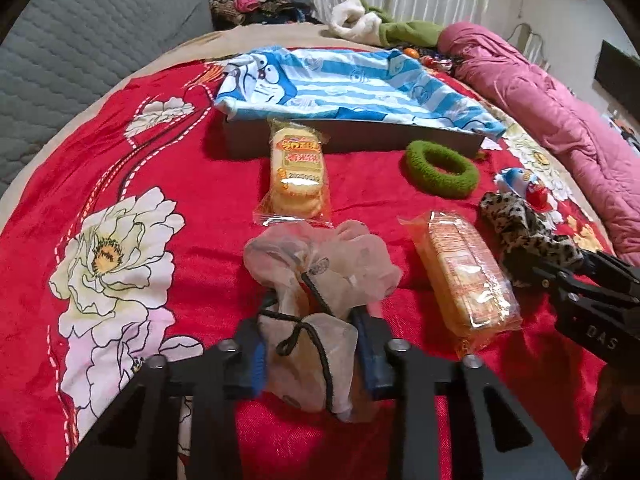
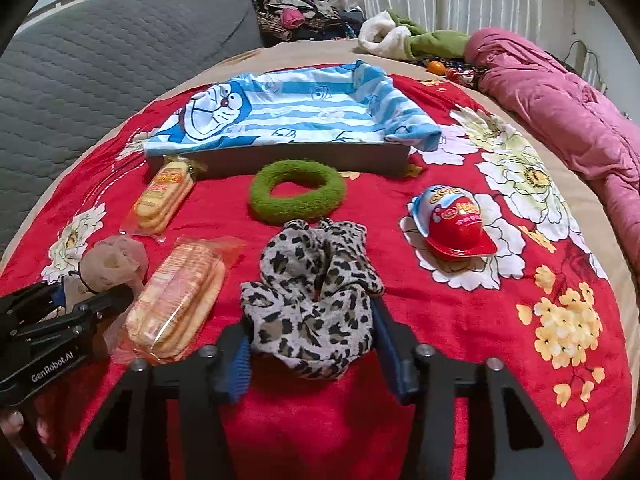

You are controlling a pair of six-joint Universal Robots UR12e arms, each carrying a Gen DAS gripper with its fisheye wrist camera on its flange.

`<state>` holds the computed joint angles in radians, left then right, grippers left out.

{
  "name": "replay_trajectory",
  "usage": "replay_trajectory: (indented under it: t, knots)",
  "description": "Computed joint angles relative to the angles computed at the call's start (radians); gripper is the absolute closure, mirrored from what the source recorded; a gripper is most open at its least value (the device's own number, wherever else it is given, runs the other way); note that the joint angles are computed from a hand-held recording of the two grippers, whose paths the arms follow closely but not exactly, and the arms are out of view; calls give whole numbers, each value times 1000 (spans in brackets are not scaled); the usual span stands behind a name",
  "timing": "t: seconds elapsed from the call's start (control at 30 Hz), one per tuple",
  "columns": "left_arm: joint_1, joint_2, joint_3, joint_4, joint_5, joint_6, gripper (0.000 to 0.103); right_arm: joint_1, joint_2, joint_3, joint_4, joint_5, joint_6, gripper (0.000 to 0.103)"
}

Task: Organize objects
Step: 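Close left tool on the sheer beige scrunchie while right tool grasps the leopard-print scrunchie, then lift both held scrunchies and carry them toward the striped Doraemon tray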

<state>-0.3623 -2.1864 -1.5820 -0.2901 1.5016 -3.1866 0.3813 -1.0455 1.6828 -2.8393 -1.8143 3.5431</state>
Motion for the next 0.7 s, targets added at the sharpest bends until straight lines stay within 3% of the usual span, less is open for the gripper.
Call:
replay_trajectory:
  t: [0.13,0.23,0.5,0.7]
  knots:
    - [-6,4,-11,28,4,32,84,-2,-1,6,-24,29,-14,75]
    - [-9,9,-18,47,6,32,85,-2,-3,10,-36,35,-24,82]
    - [-7,21,-38,96,-5,-9,85,-3,-19,37,-85,55,-10,85]
    - [-18,31,-52,135,46,-11,85,-1,-31,48,-86,54,1,85]
